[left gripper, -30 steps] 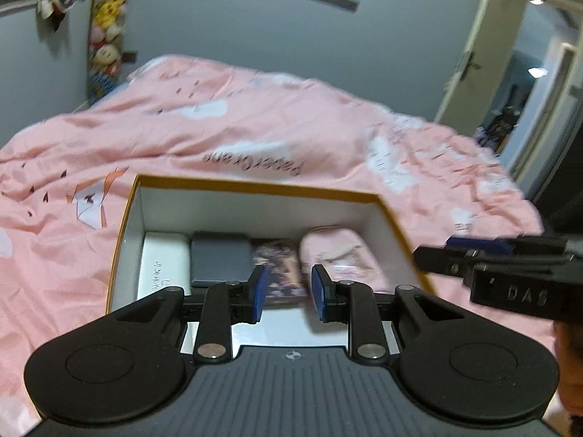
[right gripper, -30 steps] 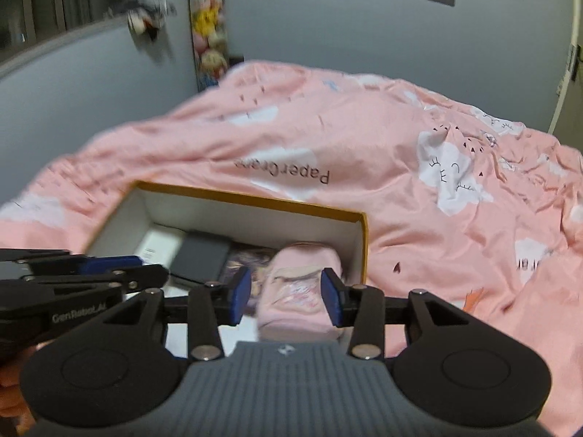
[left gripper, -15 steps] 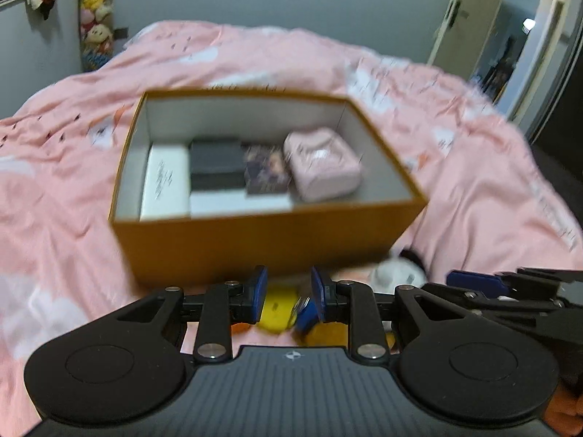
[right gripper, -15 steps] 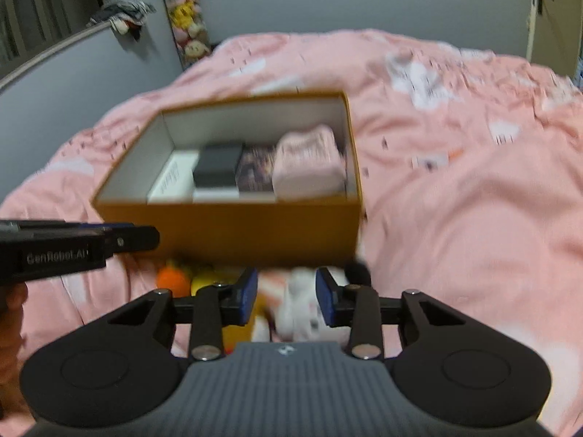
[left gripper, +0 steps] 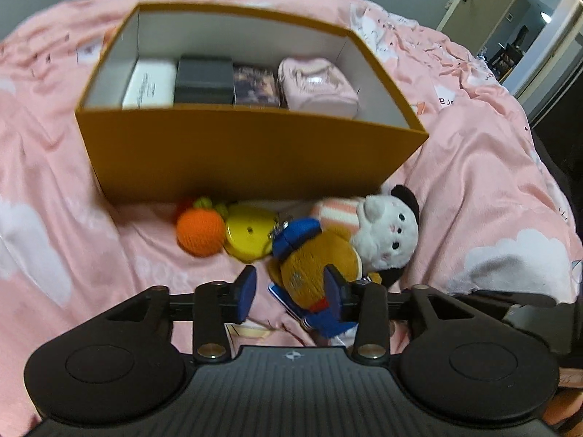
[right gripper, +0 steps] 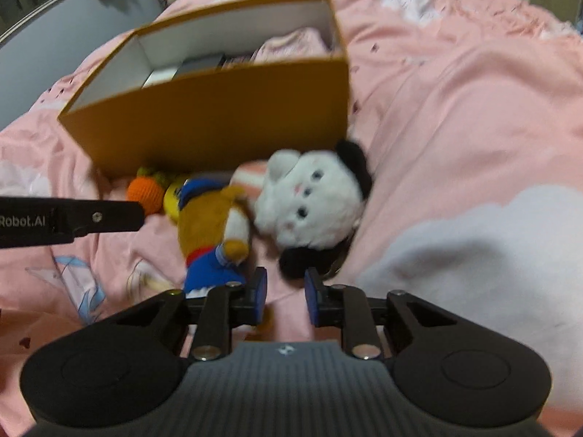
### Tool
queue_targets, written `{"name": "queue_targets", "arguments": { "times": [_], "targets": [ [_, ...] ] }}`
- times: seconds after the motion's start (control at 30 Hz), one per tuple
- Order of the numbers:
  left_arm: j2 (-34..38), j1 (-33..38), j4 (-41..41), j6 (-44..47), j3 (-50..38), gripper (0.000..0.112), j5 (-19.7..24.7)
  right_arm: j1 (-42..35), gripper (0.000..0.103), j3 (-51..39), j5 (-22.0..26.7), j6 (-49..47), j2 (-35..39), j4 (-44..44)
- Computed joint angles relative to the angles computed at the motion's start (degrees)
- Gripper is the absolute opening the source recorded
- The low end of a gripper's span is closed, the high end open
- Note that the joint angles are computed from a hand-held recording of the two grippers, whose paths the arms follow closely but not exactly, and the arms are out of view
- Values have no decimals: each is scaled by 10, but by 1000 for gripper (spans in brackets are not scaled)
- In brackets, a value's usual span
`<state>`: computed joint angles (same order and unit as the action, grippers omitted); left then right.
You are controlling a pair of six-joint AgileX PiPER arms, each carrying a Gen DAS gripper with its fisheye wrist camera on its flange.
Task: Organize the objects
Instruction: 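Withdraw both tools toward the plush toys beside the shoebox, then grasp the brown bear plush with the left tool while the right tool grasps the white plush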
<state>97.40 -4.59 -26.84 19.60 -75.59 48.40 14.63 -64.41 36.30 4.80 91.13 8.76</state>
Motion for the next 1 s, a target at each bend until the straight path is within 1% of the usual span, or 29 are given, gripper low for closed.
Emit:
{"name": "queue_targets", "arguments": {
  "times": [0.13, 0.23, 0.27, 0.3, 0.47, 0.53, 0.63, 0.7, 0.87, 0.9, 1.0],
  "targets": [
    [23, 14, -33, 9, -10, 54, 30, -1, 24, -4, 12, -58, 11, 56],
    [36, 17, -52, 20, -13, 60, 48, -12, 24, -3, 24, -137, 16, 139],
    [38, 15, -52, 19, -13, 61, 52, -10, 24, -3, 27, -147, 18, 149],
    [41, 12, -48, 15, -14, 64, 55, -6, 24, -3, 27, -142, 19, 141],
    [50, 2, -32, 0, -10, 65, 64, 0, 24, -11, 36, -125, 30, 123],
    [60, 0, -27, -12, -11, 64, 66, -1, 24, -14, 43, -118, 30, 119],
    [75, -3, -23, -22, -15, 57, 71, -2, 24, -16, 41, -113, 33, 113],
    [80, 0, -35, -12, -13, 47, 71, -3, 24, -16, 39, -108, 33, 109],
    [67, 5, -50, 2, 0, 42, 57, -4, 25, -7, 23, -77, 19, 88],
    [59, 8, -54, 9, 5, 42, 51, -6, 25, 0, 16, -69, 11, 84],
    [28, 16, -70, 36, 23, 41, 19, -9, 26, 19, -15, -3, -15, 46]
  ]
}}
